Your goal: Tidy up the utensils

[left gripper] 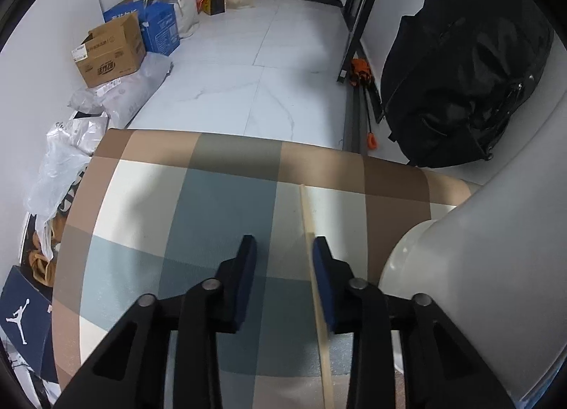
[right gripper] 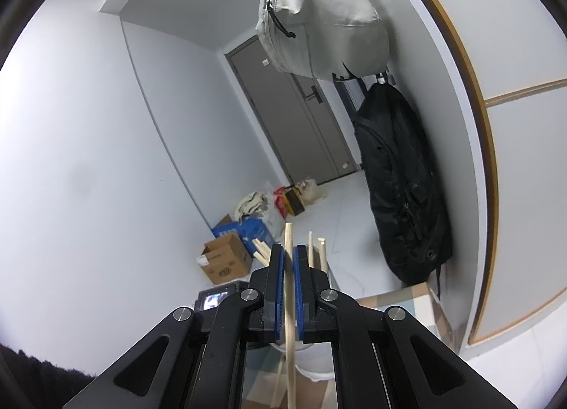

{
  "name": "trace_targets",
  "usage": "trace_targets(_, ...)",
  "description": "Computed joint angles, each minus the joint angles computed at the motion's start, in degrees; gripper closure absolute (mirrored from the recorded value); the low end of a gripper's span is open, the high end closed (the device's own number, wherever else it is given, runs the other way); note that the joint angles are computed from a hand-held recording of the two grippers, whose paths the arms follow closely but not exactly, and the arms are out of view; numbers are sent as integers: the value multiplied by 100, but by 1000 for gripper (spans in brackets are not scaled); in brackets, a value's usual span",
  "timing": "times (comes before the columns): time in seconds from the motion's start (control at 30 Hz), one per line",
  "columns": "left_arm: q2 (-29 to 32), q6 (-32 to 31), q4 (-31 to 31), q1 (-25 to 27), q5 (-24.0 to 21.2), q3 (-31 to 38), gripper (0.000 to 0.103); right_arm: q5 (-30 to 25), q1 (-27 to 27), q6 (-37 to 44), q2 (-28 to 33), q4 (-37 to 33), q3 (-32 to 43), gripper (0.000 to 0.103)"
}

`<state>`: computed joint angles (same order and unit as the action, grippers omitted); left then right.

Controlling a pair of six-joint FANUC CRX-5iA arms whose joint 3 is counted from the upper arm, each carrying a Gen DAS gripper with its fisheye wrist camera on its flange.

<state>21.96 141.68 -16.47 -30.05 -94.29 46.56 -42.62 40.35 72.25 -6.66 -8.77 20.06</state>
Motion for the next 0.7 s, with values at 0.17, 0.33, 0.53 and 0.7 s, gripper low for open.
trace_targets(0.17, -225, 204, 270, 171, 361, -390, 93, -1, 35, -112, -26, 161, -57, 98)
trace_targets(0.33, -586, 285, 1106, 524, 1211, -1124, 93, 13, 23, -71, -16, 125, -36, 98)
trace_targets(0.53, -312, -56, 1143, 461, 1032, -755, 91, 34, 69, 77, -18, 111, -35, 98)
trace_targets(0.7, -173, -225, 808, 329, 805, -468, 90, 41, 115, 70, -53, 134, -79, 98)
